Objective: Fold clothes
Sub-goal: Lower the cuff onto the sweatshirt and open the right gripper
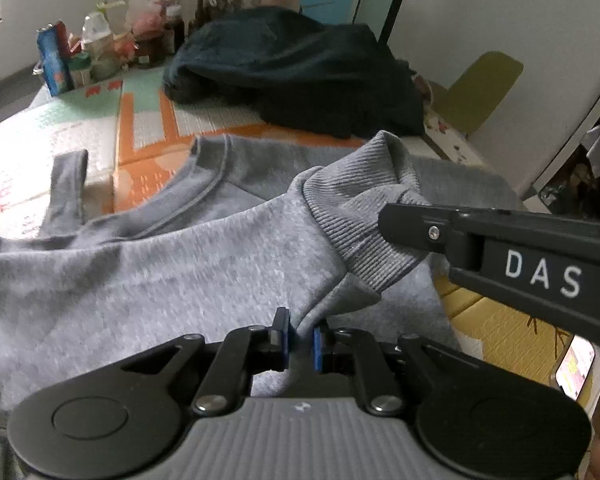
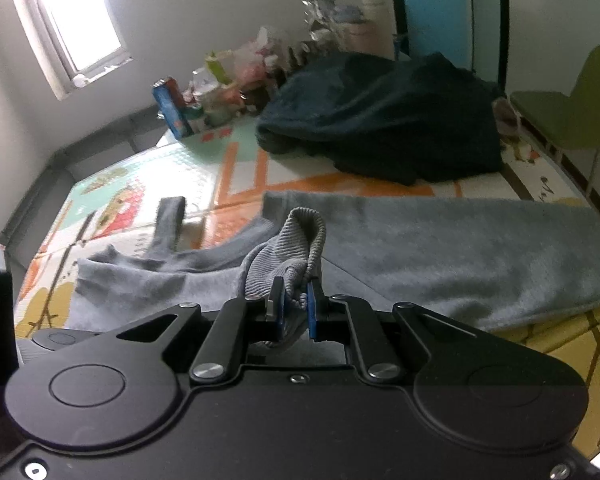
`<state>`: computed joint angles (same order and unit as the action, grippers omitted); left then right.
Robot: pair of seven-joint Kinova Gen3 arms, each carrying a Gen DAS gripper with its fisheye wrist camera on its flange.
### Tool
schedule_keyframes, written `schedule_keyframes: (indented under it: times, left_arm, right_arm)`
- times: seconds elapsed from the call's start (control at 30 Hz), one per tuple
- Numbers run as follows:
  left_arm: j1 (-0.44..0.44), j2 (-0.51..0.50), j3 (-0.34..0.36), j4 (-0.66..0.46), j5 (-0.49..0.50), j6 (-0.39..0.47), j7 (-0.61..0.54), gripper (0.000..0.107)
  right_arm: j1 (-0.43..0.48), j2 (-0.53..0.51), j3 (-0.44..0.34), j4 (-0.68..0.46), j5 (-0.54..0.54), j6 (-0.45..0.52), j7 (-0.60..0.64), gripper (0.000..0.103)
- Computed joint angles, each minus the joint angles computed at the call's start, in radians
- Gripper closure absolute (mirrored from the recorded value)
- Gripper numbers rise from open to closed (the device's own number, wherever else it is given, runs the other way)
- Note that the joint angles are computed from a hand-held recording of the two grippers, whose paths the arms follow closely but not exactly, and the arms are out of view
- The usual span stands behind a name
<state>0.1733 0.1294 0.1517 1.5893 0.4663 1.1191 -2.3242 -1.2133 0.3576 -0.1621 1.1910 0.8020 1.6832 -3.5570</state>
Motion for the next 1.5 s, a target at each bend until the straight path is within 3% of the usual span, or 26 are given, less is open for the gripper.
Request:
schedule_keyframes:
  times: [0.37, 0.83, 0.97, 1.1, 1.23, 1.5]
  left_arm:
    - [0.053, 0.019, 0.019, 0.033, -0.09, -0.036, 0.053, 0.081]
    - [0.076, 0.046, 0.022, 0.046, -0.171, -0.04, 0.085, 0.064]
    - [0.087, 0.047, 0.025, 0.051, -0.193, -0.045, 0.099, 0.06]
    - [0.086, 0.048, 0.025, 0.04, -0.192, -0.029, 0.112, 0.054]
    - [0.069, 0.032, 0.023, 0.03, -0.161, -0.011, 0.094, 0.043]
    - [0.018, -0.006, 0.012, -0.001, -0.021, 0.08, 0.003, 0.03]
  right_arm:
    - [0.077, -0.036, -0.033, 0.161, -0.116, -0.104, -0.081, 0.093]
    - [0.119, -0.014, -0.034, 0.206, -0.204, -0.147, -0.077, 0.093]
    - [0.128, -0.005, -0.031, 0.207, -0.234, -0.148, -0.069, 0.088]
    - [0.125, 0.013, -0.022, 0.182, -0.262, -0.107, -0.064, 0.078]
    - [0.108, 0.012, -0.014, 0.162, -0.258, -0.054, -0.093, 0.078]
    - [0.066, 0.044, 0.003, 0.033, -0.188, 0.105, -0.027, 0.073]
